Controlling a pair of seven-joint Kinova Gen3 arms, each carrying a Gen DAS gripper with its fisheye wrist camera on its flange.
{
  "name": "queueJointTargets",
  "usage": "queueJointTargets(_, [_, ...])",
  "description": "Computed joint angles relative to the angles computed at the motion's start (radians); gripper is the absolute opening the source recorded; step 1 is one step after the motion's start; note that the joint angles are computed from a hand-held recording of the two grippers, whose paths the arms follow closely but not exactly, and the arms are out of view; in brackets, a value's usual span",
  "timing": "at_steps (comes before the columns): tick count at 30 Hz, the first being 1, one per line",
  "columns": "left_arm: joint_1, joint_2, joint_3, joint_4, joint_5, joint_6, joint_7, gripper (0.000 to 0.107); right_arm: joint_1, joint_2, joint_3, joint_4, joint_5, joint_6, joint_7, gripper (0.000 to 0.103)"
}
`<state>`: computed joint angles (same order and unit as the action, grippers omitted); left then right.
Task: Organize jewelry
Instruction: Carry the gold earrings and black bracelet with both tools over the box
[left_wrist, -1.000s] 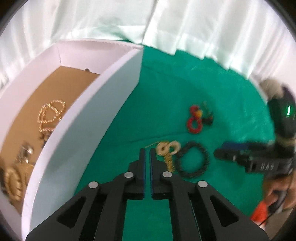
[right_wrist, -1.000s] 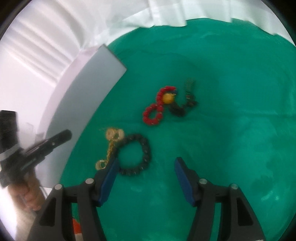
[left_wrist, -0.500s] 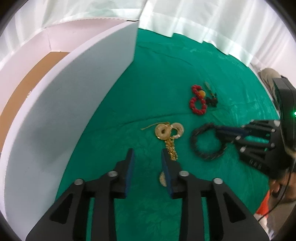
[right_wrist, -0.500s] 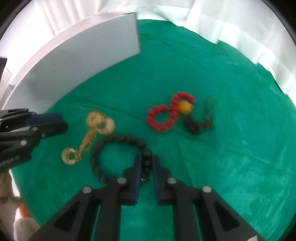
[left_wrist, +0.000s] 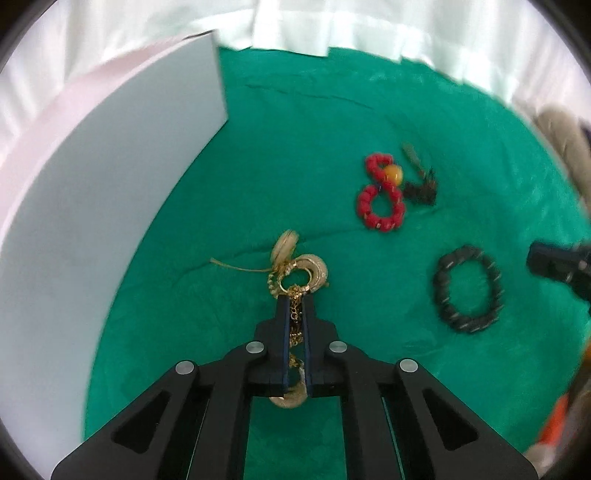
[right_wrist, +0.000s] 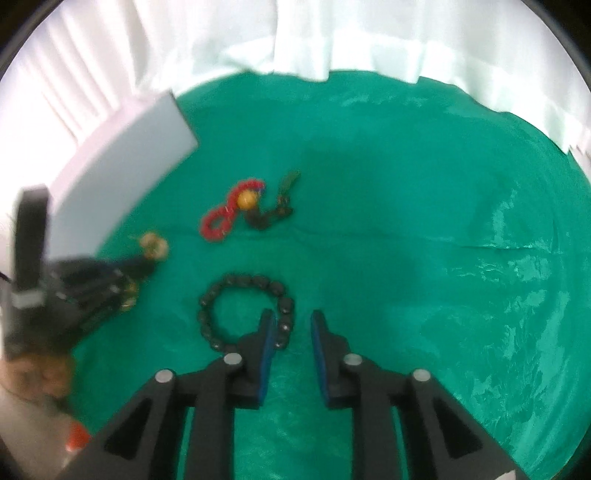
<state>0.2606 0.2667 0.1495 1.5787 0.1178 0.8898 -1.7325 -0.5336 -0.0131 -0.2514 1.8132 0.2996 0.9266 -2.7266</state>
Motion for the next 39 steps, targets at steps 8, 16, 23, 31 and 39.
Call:
queueJointTargets(8, [-0.208,-0.070,0.030,-0.053,0.267,0.129,-0.124,0.002,0.085,0.013,0.055,-0.022,-0.316,-0.129,0.240,0.023])
queueJointTargets(16, [-0.144,-0.137,-0.038,-0.036,0.206,0.140,-0.073,0.003,-0.052,0.291,0.063,-0.283,-0.170,0.105,0.281,0.029])
queueJointTargets(23, [-0.176,-0.196,-0.064,-0.024,0.229,0.193,-0.093,0.003,-0.119,0.236,0.088,-0.242,-0.087,0.061,0.209,0.012])
queueJointTargets(31, [-0.282,-0.276,-0.151,-0.079,0.338,0.335,-0.174,0.003,-0.051,0.052,0.047,-0.220,-0.155,-0.075,0.232,0.012])
queueJointTargets(39, [-0.422,-0.271,-0.239,-0.228,0.368,0.446,-0.229,0.003,-0.056,0.166,0.030,-0.506,-0.194,-0.088,0.375,0.012])
